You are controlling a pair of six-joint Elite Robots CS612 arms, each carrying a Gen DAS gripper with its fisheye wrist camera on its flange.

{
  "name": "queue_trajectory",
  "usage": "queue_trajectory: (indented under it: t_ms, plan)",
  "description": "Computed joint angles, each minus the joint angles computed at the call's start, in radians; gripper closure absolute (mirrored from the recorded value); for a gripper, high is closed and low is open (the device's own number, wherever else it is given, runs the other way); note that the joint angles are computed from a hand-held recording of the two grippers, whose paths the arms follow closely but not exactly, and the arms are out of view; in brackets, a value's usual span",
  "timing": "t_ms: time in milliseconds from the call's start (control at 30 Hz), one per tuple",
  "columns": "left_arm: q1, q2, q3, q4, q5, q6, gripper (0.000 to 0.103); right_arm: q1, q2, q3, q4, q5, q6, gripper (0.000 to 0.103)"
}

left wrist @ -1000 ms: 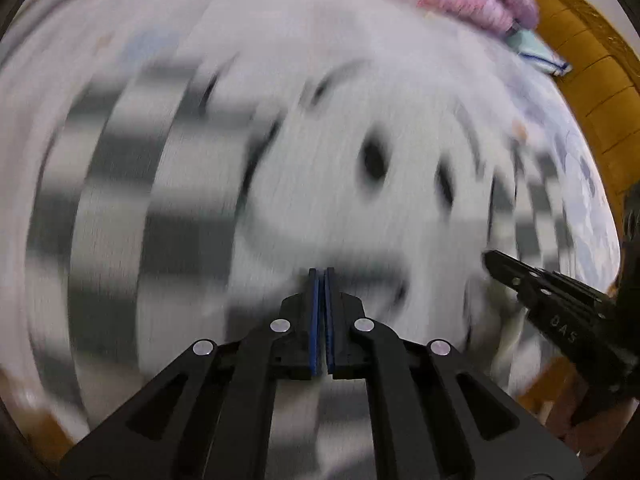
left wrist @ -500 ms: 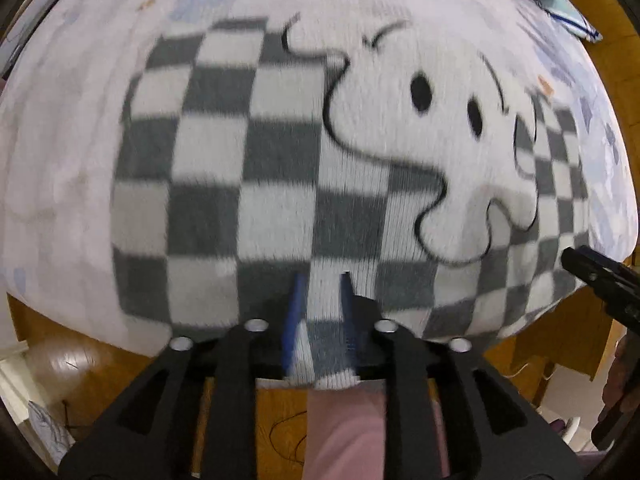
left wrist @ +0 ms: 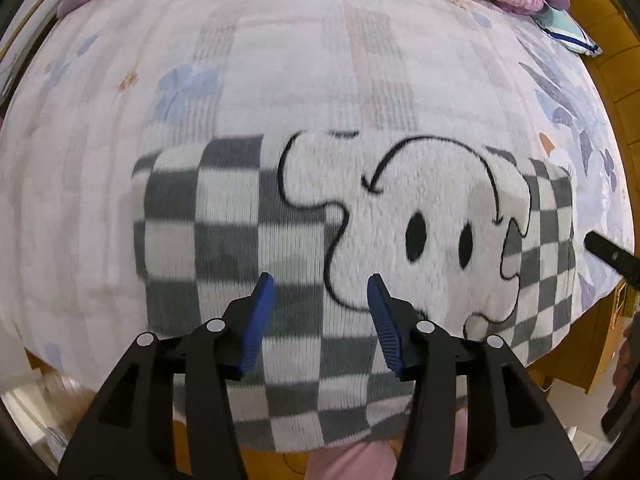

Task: Fold large clothes
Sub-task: 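Smooth the folded cardigan flat with both open tools over the dog patch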

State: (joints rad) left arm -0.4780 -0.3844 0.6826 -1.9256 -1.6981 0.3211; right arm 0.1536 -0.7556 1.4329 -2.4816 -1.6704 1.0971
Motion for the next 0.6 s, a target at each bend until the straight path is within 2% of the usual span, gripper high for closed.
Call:
queue_trajectory:
  t_ms: [133, 200, 433, 567, 600]
  plan:
    - [-0.004, 0.044, -0.092, 0.051, 0.002, 0.005, 0.046, -0.022, -0.006, 0.004, 0.021, -0.014, -0.011, 0.014]
    - [-0.007, 0.061, -0.128, 0.065, 0.003, 0.001, 0.036, -0.034, -0.009, 0.013, 0.02, -0.012, -0.025, 0.014]
    - [-0.021, 0.096, -0.184, 0.086, 0.025, -0.002, 0.03, -0.086, -0.011, 0.047, 0.042, 0.012, -0.174, 0.014]
    - [-0.032, 0.101, -0.184, 0.07, 0.032, -0.05, 0.018, -0.121, -0.008, 0.079, 0.033, 0.04, -0.269, 0.014]
    - [-0.034, 0.101, -0.183, 0.068, 0.033, -0.062, 0.018, -0.128, -0.007, 0.085, 0.036, 0.048, -0.282, 0.014]
